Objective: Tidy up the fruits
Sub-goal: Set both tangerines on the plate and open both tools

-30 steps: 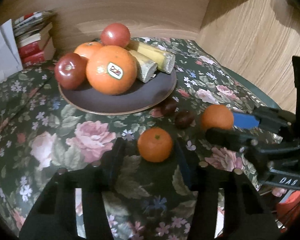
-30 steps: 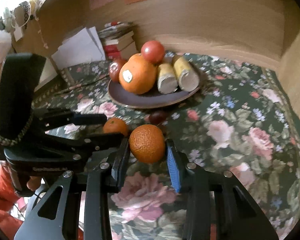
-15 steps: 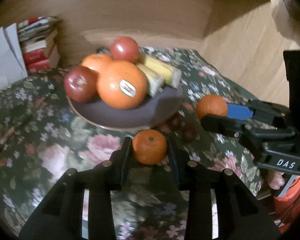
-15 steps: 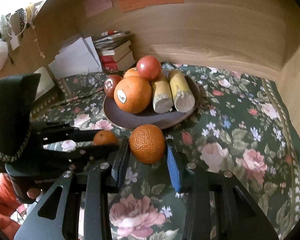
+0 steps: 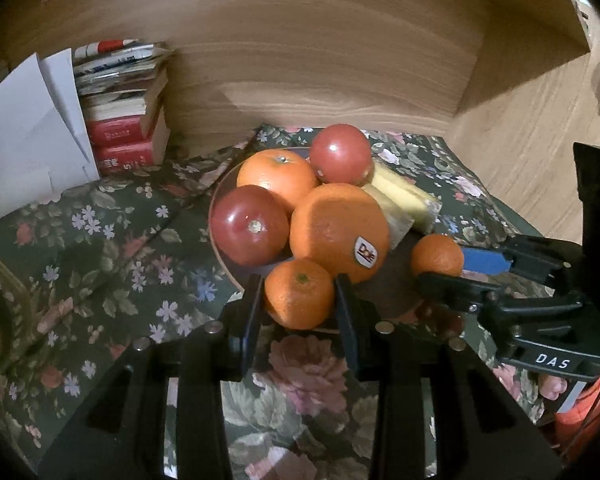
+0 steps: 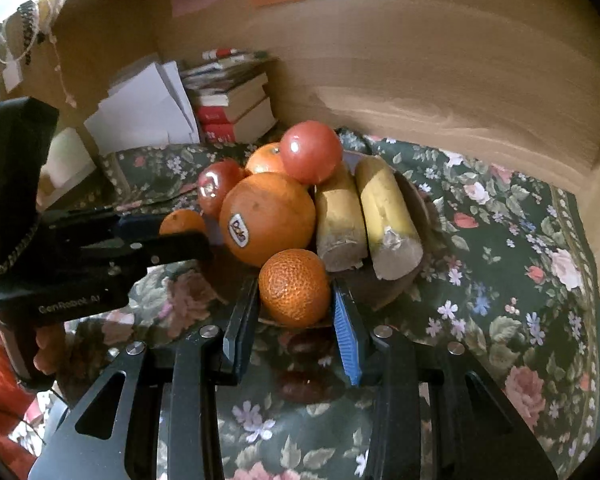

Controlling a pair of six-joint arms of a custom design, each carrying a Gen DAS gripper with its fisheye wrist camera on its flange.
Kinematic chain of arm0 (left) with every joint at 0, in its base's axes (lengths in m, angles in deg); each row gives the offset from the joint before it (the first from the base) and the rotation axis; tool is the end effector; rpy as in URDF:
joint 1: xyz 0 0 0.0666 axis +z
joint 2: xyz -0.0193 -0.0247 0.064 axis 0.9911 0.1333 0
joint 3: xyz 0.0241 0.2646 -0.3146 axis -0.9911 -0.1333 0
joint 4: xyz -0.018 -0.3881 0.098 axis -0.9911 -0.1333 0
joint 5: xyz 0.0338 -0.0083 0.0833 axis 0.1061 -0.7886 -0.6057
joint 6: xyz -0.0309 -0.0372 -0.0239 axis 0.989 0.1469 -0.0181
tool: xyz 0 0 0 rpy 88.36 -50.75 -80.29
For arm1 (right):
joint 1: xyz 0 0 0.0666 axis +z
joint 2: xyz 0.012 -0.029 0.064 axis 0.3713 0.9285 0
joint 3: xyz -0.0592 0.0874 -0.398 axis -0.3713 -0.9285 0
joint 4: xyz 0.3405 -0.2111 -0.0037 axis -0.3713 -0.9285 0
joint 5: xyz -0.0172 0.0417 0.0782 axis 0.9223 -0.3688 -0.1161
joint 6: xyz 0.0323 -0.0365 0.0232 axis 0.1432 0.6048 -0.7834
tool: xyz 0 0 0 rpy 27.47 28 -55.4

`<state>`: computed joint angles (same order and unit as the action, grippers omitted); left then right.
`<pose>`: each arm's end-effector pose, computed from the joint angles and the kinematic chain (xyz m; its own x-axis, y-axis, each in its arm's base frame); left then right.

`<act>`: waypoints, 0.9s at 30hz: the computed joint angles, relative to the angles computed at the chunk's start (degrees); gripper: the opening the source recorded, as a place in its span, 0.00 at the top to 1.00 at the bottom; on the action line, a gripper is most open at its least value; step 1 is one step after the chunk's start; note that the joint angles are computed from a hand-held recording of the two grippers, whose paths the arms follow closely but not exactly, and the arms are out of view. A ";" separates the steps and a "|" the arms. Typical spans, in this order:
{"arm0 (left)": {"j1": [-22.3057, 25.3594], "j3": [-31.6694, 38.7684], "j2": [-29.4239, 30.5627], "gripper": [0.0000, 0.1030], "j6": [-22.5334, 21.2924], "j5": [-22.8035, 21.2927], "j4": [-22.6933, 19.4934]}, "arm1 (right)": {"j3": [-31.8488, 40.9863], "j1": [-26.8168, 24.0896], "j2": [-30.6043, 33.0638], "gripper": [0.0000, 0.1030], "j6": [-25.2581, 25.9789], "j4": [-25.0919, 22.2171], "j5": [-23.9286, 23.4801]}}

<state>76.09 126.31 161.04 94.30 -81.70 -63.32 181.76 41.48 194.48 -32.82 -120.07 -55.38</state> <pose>0.6072 -0.0713 0.2972 -0.7237 -0.0295 -0.6895 0.1150 0.9800 -0.1626 0.6181 0.2319 0.3214 -0.6642 -0.3341 -0.6687 -0.5707 0.8044 0.1649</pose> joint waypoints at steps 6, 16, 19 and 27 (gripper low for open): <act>0.31 1.11 1.44 0.66 0.37 0.53 -0.43 | 3.47 0.27 2.59 0.68 1.01 -3.44 0.43; 0.59 0.86 1.33 0.49 0.70 1.31 -0.24 | 5.27 0.71 3.94 0.66 1.76 -5.73 1.02; 0.35 0.01 0.51 0.48 0.63 0.59 0.44 | 4.63 0.68 3.30 0.60 1.34 -4.78 1.28; 0.32 -3.17 -3.23 0.48 1.07 0.11 2.73 | 0.38 -0.65 -0.95 0.59 0.51 -1.08 1.64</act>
